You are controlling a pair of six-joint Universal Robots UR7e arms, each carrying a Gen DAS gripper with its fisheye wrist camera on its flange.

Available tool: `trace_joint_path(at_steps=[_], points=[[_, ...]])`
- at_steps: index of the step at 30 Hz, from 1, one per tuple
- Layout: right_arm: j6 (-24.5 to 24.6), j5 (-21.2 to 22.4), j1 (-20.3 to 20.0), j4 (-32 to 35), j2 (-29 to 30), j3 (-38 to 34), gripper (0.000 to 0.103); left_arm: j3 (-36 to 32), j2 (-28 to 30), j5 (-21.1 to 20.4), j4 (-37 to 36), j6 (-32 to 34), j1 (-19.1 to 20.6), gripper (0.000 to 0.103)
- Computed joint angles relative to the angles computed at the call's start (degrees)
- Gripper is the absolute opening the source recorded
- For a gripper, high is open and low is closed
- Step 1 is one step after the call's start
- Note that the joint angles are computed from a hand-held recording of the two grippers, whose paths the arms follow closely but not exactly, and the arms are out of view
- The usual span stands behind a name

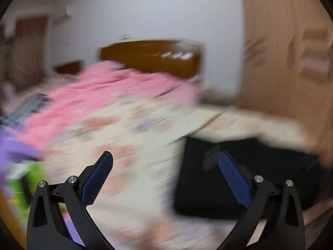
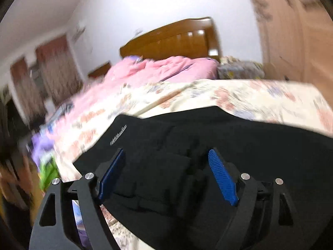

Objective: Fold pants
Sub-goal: 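Press the folded stack with the 'attitude' print flat with both tools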

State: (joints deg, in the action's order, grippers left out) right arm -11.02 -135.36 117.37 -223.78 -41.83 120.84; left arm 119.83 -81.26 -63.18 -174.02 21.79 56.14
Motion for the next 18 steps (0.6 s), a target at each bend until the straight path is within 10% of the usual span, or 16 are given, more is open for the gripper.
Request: trace_joint_path(at_steps=[5, 11, 18], points=[[-3.5, -4.3, 0.2, 8.2, 4.1, -4.3, 0.08, -13.2, 13.0, -12.6, 18.4, -3.5, 1.8, 0.101], [-1.0, 1.9, -4.1, 6.3, 3.7, 0.3, 0.083, -19.4, 25.1, -2.1, 22.0, -3.0, 5.4, 0.101], [-0.6, 1.6, -3.8, 6.0, 3.7, 0.6, 0.084, -19.9, 22.1, -8.4, 23.9, -7.6, 7.5, 0.101]])
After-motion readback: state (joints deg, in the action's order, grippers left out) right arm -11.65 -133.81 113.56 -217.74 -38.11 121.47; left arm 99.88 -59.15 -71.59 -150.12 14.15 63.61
